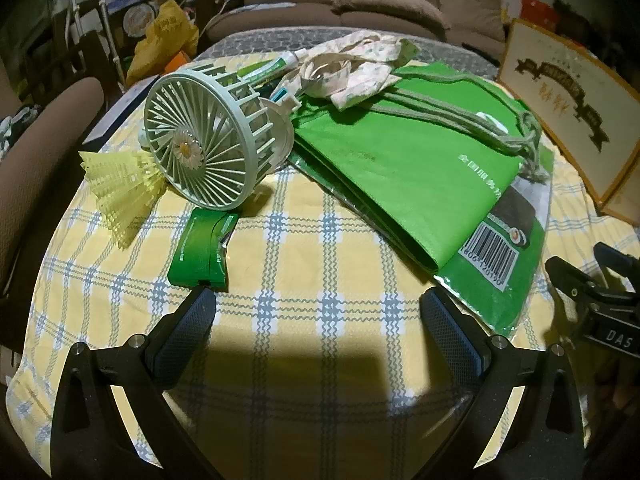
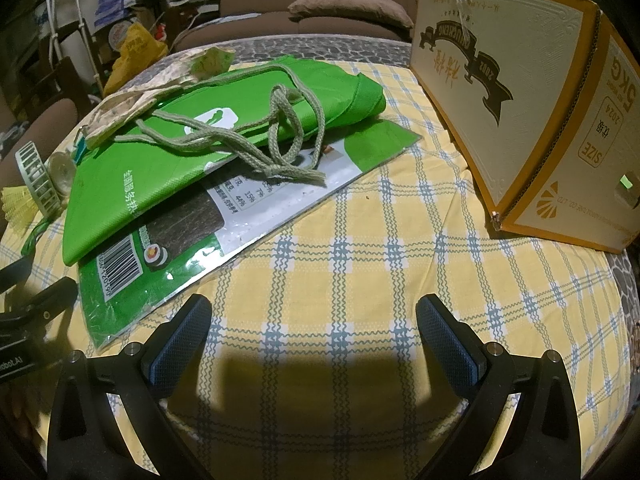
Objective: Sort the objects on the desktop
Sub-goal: 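Move both tools toward the mint-green fan on the table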
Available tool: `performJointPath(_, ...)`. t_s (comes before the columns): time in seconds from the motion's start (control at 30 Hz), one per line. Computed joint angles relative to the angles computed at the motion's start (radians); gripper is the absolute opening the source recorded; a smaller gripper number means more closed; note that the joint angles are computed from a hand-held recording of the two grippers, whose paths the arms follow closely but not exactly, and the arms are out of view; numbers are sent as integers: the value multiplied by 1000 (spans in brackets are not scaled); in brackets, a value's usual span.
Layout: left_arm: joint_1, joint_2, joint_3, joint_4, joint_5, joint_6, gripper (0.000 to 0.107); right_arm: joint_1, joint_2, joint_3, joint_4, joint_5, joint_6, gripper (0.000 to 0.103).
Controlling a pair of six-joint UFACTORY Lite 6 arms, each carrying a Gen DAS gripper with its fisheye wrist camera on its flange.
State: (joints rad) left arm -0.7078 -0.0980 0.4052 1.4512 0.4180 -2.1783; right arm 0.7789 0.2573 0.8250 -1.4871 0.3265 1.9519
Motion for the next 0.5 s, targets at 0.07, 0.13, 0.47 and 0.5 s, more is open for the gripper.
performJointPath(0.07, 5, -3, 5, -45, -9, 46, 103, 6, -2, 8, 71, 1, -66, 103)
performJointPath(0.13, 4, 0, 9, -66, -10, 64, 103, -6, -2, 8, 109, -11, -111, 103)
performJointPath(0.47, 23, 23, 48, -221, -31, 219, 103, -24, 33, 75, 347, -16, -359, 103)
performJointPath(0.5, 31, 27, 56, -251, -36, 256, 103, -24, 35, 80, 376, -13, -386, 103)
